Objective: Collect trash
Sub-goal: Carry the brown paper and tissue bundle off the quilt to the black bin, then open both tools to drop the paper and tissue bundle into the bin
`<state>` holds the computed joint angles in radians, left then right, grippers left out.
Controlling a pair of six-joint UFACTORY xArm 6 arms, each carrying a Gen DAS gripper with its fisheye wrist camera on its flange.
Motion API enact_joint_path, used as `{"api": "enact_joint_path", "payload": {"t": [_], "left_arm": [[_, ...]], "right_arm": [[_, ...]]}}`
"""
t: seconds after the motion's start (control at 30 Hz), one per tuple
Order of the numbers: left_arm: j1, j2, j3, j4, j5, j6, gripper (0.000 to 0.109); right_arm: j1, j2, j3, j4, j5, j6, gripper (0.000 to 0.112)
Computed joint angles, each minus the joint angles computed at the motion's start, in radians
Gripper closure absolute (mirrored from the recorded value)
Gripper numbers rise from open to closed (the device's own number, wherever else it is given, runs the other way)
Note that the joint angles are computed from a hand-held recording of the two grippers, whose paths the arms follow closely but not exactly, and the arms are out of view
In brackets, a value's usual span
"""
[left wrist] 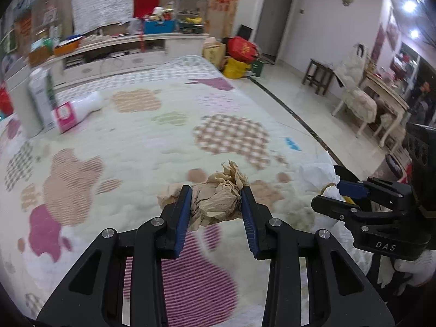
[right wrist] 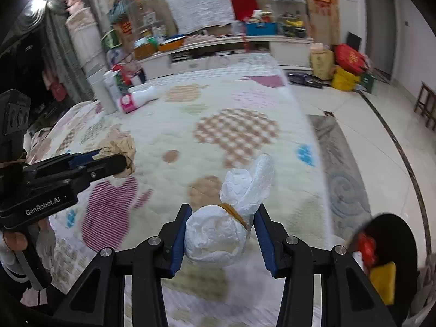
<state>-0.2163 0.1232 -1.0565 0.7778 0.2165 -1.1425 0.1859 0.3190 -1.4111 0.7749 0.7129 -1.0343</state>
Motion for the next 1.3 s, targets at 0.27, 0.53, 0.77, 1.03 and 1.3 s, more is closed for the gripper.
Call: {"api": "enact_joint_path", "payload": {"t": [0.27,0.53,0.77,1.03,1.3], "left_arm": [[-0.082,0.141,-0.167,-0.126,0.018,0.146,0.075],[-0.142,0.256,-0.306,-0.264,0.039,0.286,0.075],[-0.189,0.349,-0.408,-0.538,0.016,0.512,0.075],[-0.242,0.479,-0.604,-0.752,0.073,0.704,0.075],[-0.271,0.631,-0.844,-0.85,0.193,0.802,0.075]], "right_arm": [[-0.101,0.017,-0.015,-0.023,-0.012,0.03,0.067],[-0.178,0.049,-0.053,-0.042,-0.013,0.062,0.067],[-0.234,0.078,-0.084,-0.067,-0.022,0.101,0.067],[-0.298,0.139,-0.144,-0.11,-0.02,0.171,0.067],[-0.332,0.171,-0.174,-0.136,-0.024,0.193,0.067]]}}
